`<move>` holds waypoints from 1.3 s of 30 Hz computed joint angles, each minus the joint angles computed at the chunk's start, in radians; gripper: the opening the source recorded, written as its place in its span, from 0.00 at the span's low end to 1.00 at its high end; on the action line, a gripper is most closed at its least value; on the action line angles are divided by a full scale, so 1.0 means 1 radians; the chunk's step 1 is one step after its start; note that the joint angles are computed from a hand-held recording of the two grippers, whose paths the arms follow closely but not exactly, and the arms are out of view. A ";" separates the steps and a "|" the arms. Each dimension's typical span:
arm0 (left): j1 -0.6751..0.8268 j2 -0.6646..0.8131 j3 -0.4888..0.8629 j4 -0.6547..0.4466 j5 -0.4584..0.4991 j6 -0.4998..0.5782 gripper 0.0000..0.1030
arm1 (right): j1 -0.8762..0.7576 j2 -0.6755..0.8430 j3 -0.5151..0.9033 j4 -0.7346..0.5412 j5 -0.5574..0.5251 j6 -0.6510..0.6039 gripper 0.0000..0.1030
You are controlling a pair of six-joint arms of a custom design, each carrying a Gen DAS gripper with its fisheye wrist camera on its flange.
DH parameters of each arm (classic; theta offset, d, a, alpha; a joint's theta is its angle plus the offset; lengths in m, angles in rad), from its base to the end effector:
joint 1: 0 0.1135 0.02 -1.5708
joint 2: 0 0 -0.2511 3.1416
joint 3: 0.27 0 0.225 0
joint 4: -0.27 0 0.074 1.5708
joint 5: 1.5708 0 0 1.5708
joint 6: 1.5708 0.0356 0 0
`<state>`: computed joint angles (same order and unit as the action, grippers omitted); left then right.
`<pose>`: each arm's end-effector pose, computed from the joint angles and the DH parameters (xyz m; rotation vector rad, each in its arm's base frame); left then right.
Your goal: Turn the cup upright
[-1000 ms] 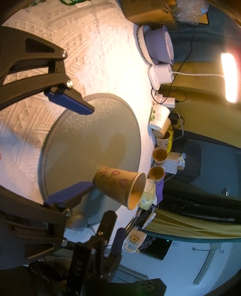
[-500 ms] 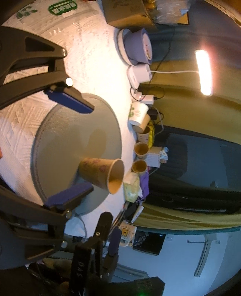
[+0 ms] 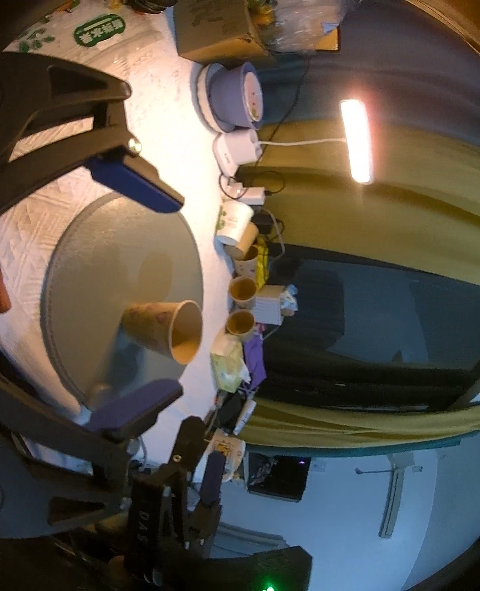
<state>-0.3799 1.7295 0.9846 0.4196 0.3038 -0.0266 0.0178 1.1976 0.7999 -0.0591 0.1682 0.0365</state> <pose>0.3323 -0.1442 0.2241 0.5420 1.8422 -0.5628 0.2496 -0.0015 0.2705 0.1250 2.0195 -0.1361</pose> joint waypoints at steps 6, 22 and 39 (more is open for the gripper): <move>-0.008 -0.039 -0.022 0.020 -0.004 0.005 0.90 | 0.010 -0.033 0.002 -0.014 0.016 -0.003 0.78; -0.026 -0.133 -0.069 0.048 -0.032 0.014 0.90 | 0.039 -0.122 0.010 -0.057 0.057 -0.009 0.78; -0.019 -0.227 -0.102 0.042 -0.036 0.020 0.90 | 0.111 -0.183 0.057 -0.146 0.126 0.015 0.78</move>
<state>-0.3993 1.5025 0.8827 0.4613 0.2680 -0.0071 0.1284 1.0146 0.8574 -0.2049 0.2943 0.0517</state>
